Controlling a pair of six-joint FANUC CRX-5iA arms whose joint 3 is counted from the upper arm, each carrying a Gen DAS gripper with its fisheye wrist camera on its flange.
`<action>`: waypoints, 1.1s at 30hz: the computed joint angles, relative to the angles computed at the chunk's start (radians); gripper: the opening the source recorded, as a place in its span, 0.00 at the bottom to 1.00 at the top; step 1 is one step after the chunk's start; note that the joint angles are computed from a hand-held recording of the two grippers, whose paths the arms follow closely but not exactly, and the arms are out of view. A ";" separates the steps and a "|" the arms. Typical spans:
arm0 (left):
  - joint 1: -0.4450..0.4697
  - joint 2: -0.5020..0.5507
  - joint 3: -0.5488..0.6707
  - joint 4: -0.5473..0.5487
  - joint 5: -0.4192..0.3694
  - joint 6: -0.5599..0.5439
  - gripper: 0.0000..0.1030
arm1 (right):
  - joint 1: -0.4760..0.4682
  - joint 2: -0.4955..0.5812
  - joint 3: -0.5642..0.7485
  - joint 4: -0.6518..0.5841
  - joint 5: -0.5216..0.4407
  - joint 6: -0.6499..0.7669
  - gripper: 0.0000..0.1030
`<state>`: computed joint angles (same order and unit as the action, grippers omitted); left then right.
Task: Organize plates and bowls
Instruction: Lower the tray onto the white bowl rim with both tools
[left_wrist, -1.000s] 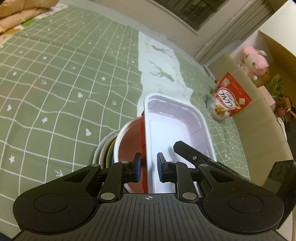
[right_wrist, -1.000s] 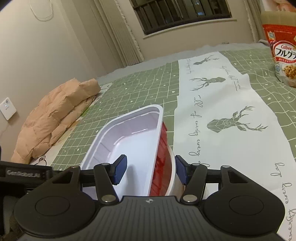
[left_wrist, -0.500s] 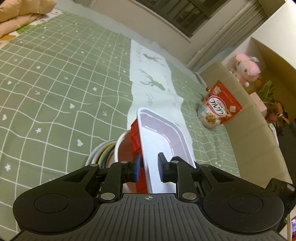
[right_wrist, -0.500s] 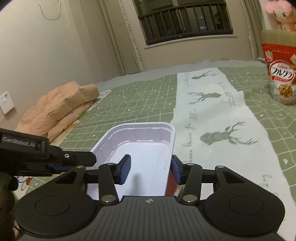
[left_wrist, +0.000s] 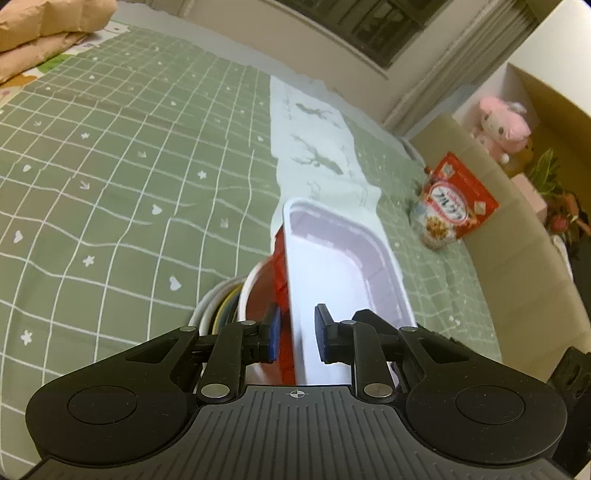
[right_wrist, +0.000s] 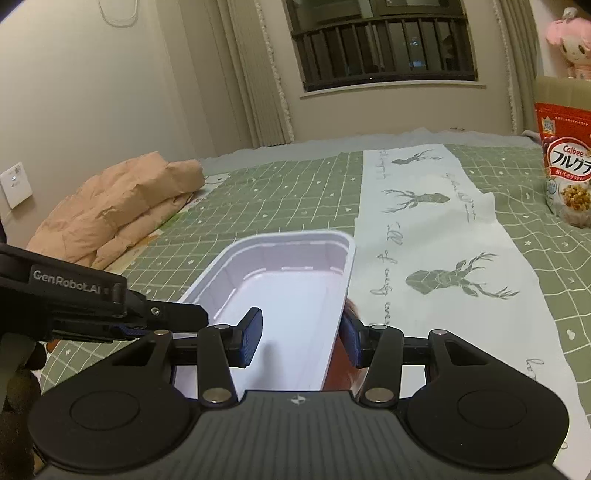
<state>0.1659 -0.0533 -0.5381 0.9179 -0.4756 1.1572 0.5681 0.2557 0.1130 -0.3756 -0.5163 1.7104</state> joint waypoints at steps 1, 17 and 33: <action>0.002 0.001 0.003 -0.015 -0.005 0.017 0.21 | 0.002 -0.002 -0.004 0.002 0.002 0.001 0.46; -0.001 -0.028 0.004 -0.104 -0.015 0.063 0.22 | -0.004 -0.023 -0.026 -0.019 -0.006 0.016 0.46; -0.004 -0.056 -0.042 0.034 0.010 -0.035 0.22 | -0.025 -0.036 -0.015 -0.065 -0.023 0.034 0.46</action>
